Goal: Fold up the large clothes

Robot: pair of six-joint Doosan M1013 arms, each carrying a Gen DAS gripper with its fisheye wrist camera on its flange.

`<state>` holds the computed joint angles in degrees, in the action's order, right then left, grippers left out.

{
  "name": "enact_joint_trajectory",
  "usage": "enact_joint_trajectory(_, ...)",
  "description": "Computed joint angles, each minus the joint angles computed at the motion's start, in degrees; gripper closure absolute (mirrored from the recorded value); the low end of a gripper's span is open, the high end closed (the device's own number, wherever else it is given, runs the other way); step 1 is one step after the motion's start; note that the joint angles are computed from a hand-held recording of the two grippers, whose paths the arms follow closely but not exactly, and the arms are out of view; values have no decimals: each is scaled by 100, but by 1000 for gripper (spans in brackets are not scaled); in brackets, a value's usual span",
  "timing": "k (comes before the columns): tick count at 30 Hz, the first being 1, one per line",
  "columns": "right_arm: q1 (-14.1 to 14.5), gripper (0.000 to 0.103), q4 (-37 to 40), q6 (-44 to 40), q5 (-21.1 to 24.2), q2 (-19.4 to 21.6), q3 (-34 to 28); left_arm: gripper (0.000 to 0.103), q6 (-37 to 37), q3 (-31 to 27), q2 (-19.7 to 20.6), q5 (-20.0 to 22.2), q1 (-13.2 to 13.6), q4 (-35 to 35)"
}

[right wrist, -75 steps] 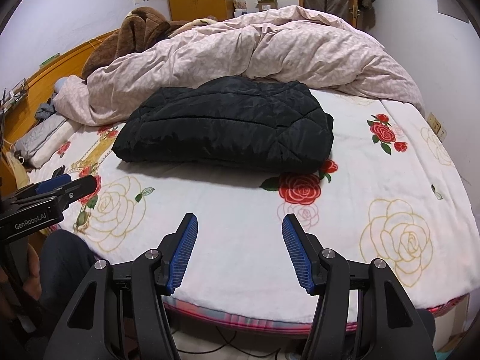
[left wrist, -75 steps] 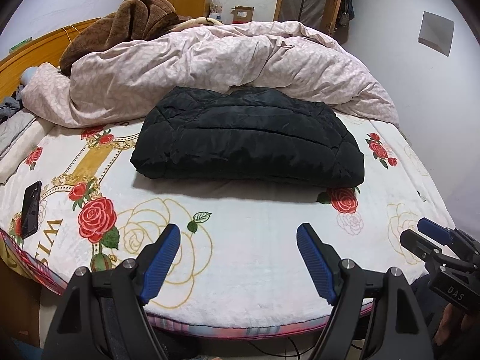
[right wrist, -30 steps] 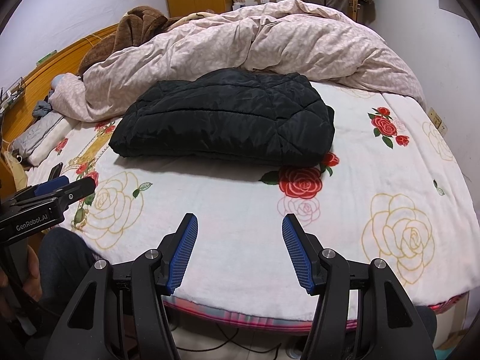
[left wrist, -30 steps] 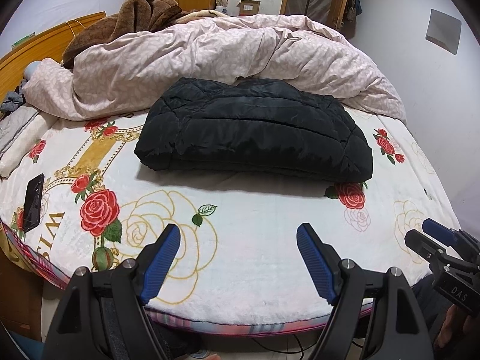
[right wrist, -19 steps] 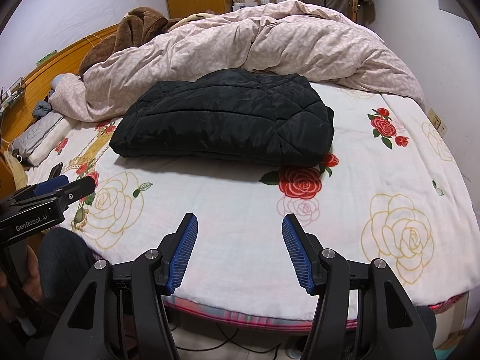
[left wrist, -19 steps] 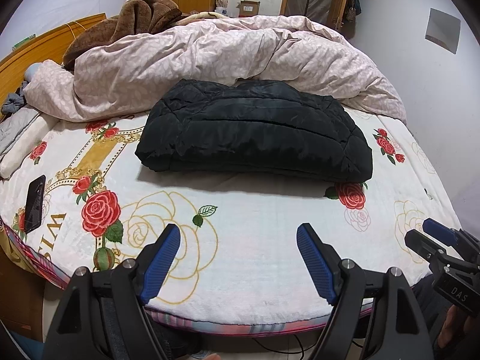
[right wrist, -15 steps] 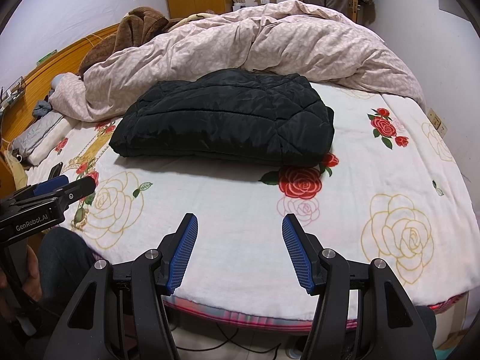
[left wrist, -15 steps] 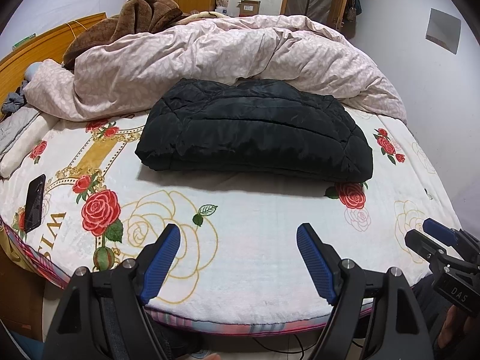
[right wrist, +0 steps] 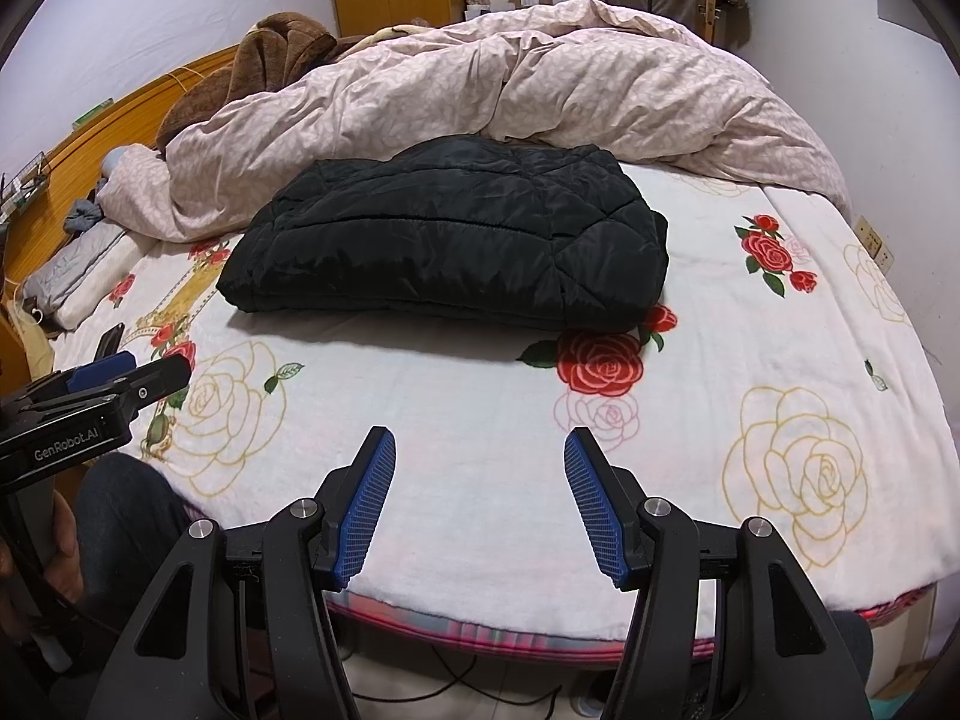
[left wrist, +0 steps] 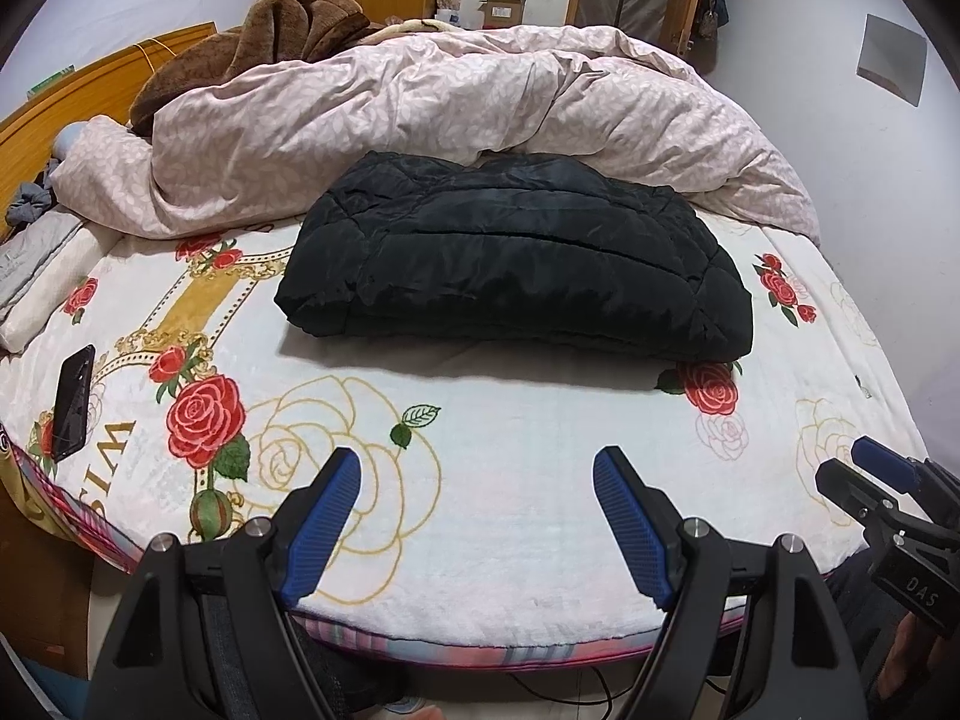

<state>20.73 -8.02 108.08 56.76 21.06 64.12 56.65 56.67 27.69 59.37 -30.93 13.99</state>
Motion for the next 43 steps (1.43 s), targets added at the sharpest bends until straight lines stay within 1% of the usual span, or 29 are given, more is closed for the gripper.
enact_joint_trajectory(17, 14, 44, -22, 19, 11, 1, -1, 21, 23, 21, -11, -6, -2, 37)
enact_joint_trajectory(21, 15, 44, -27, 23, 10, 1, 1, 21, -54, -52, 22, 94, -58, 179)
enact_joint_trajectory(28, 23, 44, -39, 35, 23, 7, -11, 21, -51, -62, 26, 116, -51, 151)
enact_joint_trajectory(34, 22, 44, -43, 24, 22, 0, 8, 22, -196, -93, 51, 201, -73, 252)
enact_joint_trajectory(38, 33, 44, -63, 48, 34, 12, -15, 21, -316, -44, 26, 179, -87, 371)
enact_joint_trajectory(43, 28, 44, -59, 34, 27, 9, -10, 21, -323, -57, 27, 184, -76, 340)
